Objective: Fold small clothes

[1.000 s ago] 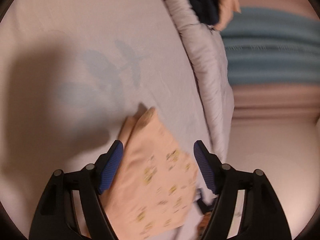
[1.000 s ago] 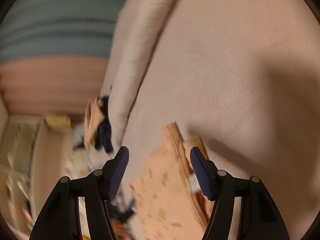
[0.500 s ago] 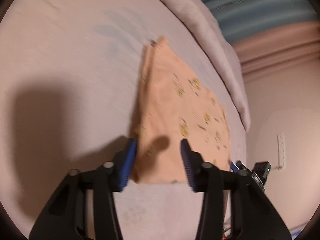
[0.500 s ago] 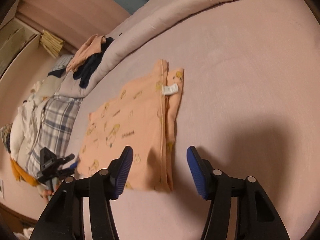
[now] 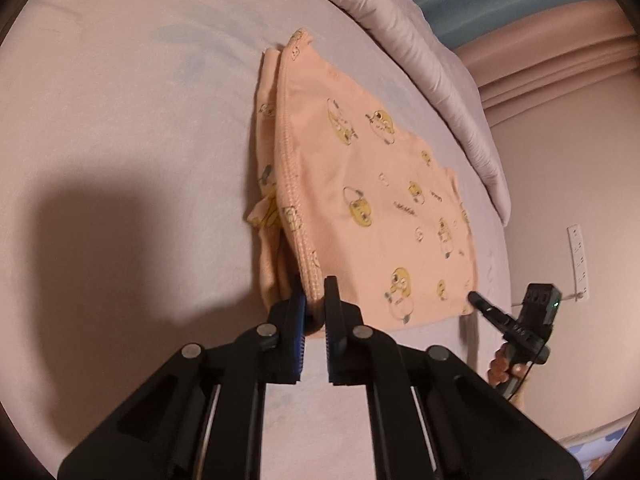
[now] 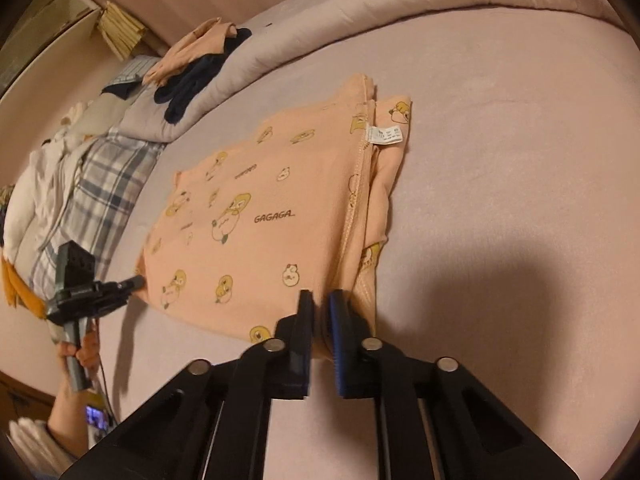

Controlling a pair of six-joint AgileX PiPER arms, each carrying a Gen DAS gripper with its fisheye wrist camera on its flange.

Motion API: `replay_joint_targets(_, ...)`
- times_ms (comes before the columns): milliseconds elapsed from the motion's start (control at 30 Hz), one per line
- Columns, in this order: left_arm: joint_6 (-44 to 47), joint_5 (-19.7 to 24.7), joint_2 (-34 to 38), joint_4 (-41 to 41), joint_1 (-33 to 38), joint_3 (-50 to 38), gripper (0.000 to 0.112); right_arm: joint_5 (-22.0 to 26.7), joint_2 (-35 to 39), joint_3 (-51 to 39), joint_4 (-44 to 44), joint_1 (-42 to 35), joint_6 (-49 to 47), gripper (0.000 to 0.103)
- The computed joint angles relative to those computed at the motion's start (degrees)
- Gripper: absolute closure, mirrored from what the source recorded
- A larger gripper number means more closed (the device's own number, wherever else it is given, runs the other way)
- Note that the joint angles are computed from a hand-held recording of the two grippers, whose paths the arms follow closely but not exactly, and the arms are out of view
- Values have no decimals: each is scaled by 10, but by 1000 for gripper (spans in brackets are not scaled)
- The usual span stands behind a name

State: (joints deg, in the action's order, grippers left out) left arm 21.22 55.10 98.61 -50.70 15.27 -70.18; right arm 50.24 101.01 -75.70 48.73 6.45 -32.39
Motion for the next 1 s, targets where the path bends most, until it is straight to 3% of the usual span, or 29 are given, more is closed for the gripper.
replay_joint_targets(167,-14,18,6,6,15,-9,106,5,-20,26,7,-13,-5,97)
replay_joint_targets(400,-79,20,-6,94,20,-21,103,-10,-27,34,-49,-2,43,98)
replay_joint_targets(567,-127,-4,-50,174,-3,-30,104,-76,-83,33,-215,58,144,98)
replay_joint_targets(633,-128,-11,-50,172,-28,-49,104,-82,-90,28,-216,73,131,98)
replay_joint_targets(733,-147,-19,-16,187,-81,-94,98,-78,-65,-6,-213,107,124,96)
replay_joint_targets(967,-215,-8,118,249,-175,-259,97,-66,51,-155,-268,169,184,95)
replay_joint_targets(1000,-225,-10,133,260,-183,-280,95,-61,67,-179,-275,173,197,90)
